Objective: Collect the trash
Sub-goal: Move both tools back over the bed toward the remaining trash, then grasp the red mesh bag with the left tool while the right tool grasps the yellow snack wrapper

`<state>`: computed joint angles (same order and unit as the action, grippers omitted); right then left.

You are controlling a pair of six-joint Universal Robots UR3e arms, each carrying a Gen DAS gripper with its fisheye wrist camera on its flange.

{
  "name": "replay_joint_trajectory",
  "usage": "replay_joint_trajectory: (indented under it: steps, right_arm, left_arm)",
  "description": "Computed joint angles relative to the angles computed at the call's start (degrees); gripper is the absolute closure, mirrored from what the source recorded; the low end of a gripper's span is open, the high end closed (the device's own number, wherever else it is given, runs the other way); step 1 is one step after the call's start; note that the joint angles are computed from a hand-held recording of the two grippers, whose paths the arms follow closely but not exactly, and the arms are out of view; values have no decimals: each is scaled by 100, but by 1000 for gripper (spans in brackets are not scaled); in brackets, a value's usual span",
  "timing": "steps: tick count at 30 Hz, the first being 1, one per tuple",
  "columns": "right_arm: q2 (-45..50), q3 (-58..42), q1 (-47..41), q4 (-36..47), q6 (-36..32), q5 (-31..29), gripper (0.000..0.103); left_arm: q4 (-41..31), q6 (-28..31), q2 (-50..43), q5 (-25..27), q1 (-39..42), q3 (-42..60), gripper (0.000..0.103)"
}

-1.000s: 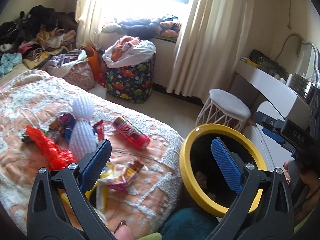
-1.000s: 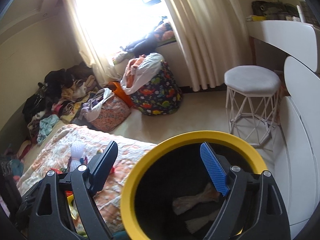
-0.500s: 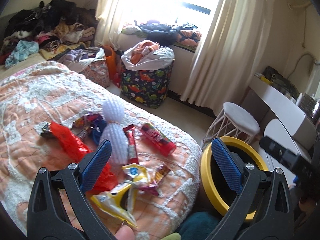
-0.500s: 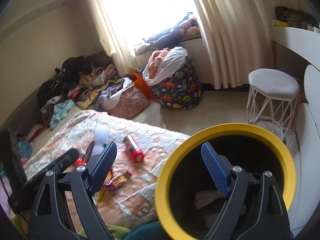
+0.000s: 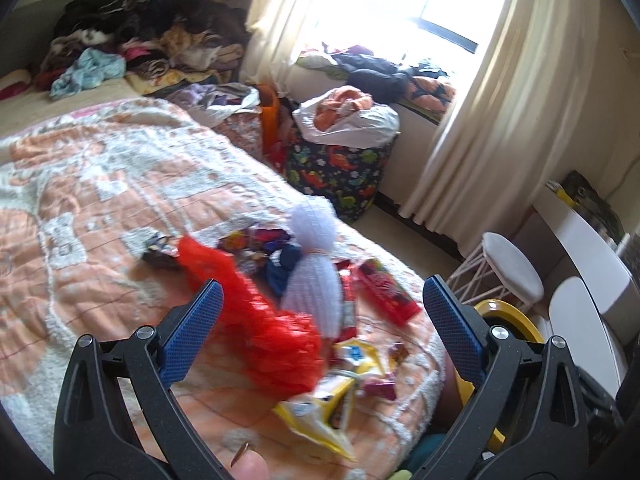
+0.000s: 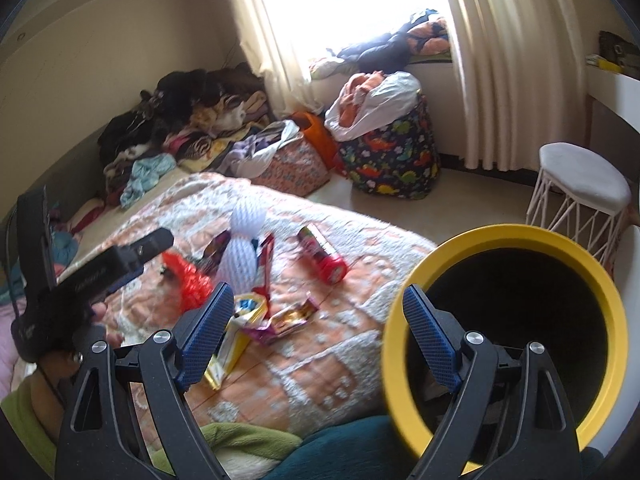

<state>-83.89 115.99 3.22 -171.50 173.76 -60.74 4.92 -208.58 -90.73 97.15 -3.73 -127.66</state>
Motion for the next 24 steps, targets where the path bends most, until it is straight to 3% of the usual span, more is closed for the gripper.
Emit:
replay_joint_trajectory:
  steps: [7, 19, 24]
  right_arm:
    - [347, -377, 547, 410, -101, -269, 19]
    - [1123, -1278, 1354, 1578, 21, -255, 21]
    - [1560, -1802, 1567, 2062, 59, -278, 28]
  left_arm:
    - [-1, -69, 340, -577, 776, -598, 11]
    - [-32, -99, 316, -2100, 2018, -1197, 12]
    - [-120, -27, 261, -2493, 2194, -1217, 25]
